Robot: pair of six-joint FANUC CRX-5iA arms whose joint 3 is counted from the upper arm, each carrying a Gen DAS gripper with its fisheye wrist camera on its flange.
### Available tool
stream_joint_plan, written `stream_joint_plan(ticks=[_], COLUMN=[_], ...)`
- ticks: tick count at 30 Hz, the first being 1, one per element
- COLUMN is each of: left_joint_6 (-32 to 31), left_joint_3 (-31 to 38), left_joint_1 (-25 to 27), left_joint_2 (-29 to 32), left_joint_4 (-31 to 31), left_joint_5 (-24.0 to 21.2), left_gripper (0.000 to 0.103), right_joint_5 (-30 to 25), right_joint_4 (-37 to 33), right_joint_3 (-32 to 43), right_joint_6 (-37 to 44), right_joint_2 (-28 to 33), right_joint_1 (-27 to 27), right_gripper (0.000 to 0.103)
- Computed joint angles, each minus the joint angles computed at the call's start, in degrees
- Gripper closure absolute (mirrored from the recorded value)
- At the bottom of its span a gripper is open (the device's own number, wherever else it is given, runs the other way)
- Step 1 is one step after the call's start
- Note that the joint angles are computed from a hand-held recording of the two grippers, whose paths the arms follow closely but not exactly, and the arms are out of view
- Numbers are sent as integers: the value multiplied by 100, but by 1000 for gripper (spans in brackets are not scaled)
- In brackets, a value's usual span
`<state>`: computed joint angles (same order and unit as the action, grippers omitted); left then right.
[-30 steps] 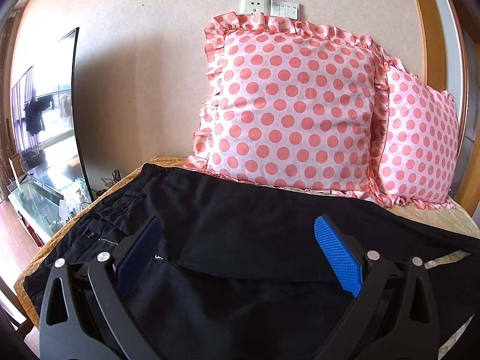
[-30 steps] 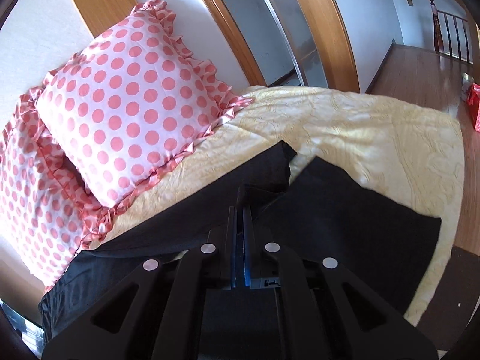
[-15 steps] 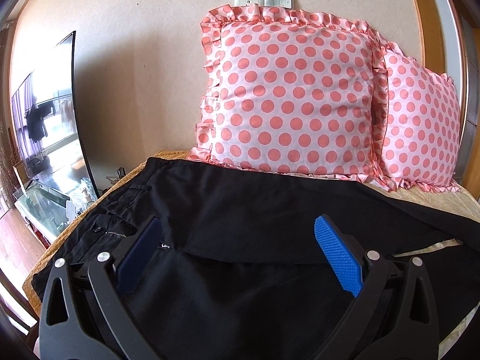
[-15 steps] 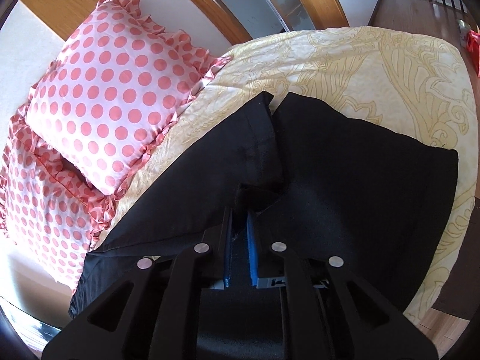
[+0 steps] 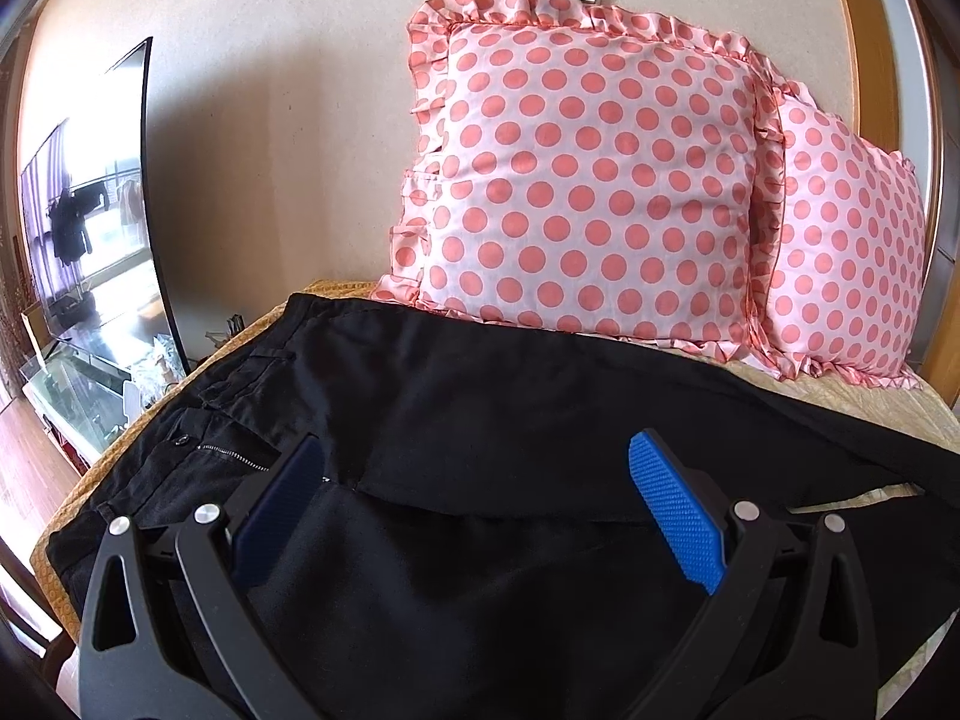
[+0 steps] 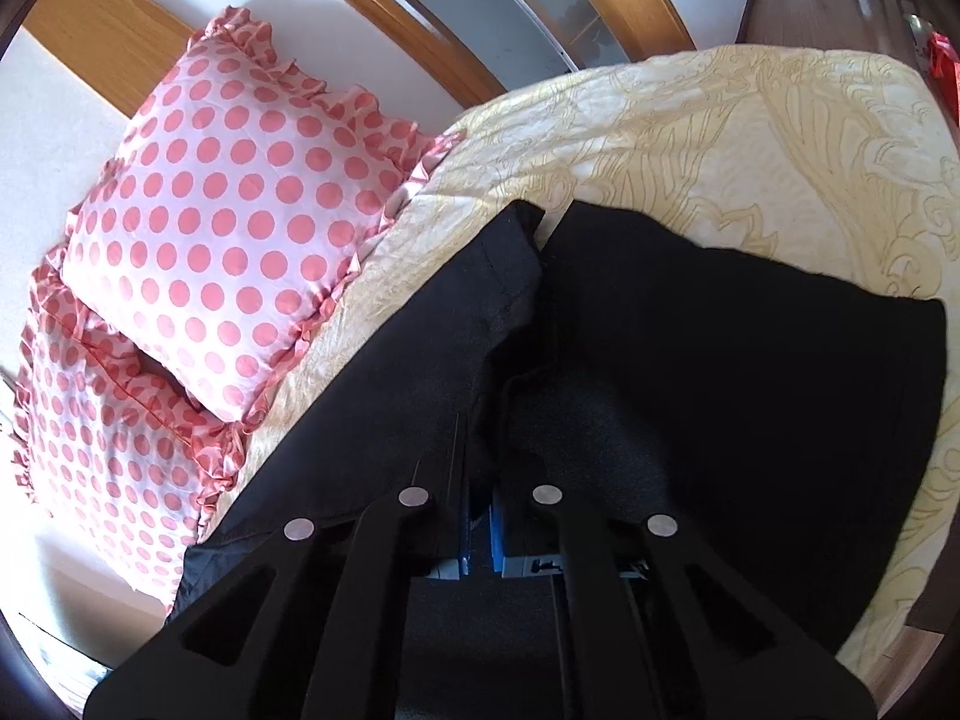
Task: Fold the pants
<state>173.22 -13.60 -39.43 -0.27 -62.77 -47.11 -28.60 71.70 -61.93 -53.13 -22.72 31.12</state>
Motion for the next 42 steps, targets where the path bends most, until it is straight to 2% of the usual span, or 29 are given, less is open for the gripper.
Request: stream_joint_plan(ticks=[3,6,8,10,14,17,19,20,21,24,28,29,31,32,33,35,38,42], left_joint_6=[-359,-920,-1735,-2648,-3821,-4203,-4514,-4587,-4723,-5031,-4446,-4364,-4371,-4442,-4489,-4450,-4568,-4782], left_joint_3=[-37,-140,-303,-442,-207,314,717,954,1147,1839,2874,2985,3166,3184,3148,2835,2301,1323], left_joint_1=[229,712,1386,2073,2906,3208,3397,3475,3559,3755,3692,3692,3731,3785,3843,3937,4011,4018], left_joint_2=[-79,-236,-377,-425,-92,396,809,1037,1246,1955,2718,2815,3009,3080,3119,3006,2650,1732], left_joint_4=[271,883,1836,2840,4082,4505,4934,5125,5366,5999,5554,5498,5554,5686,5825,6000,6139,6087], left_joint_5=[168,617,1248,1793,2027,1850,1704,1548,1419,848,-85,-144,-305,-361,-380,-95,354,1098], left_gripper=[2,2,2,2,2,2,8,17,21,21,21,24,47,72,87,93,95,95], right_joint_5=[-354,-996,-1065,-862,-679,-704,-787,-806,-795,-713,-854,-878,-859,-834,-805,-780,-784,-742], right_joint_4=[91,-391,-572,-625,-643,-679,-736,-754,-770,-823,-967,-979,-972,-970,-957,-915,-857,-638], right_joint_3=[-244,-251,-265,-325,-463,-474,-443,-424,-418,-409,-293,-279,-270,-285,-291,-295,-285,-285], right_joint_6=[-232,69,224,259,163,193,293,351,396,518,807,847,892,905,911,931,1012,1094], right_joint_2=[-497,-729,-775,-791,-806,-751,-718,-704,-704,-706,-608,-593,-578,-597,-602,-602,-618,-728], right_joint_1=[127,583,663,552,496,531,600,609,603,546,624,638,618,603,582,557,534,389], right_gripper=[98,98,98,98,98,98,98,98,98,98,98,98,98,98,98,98,98,98])
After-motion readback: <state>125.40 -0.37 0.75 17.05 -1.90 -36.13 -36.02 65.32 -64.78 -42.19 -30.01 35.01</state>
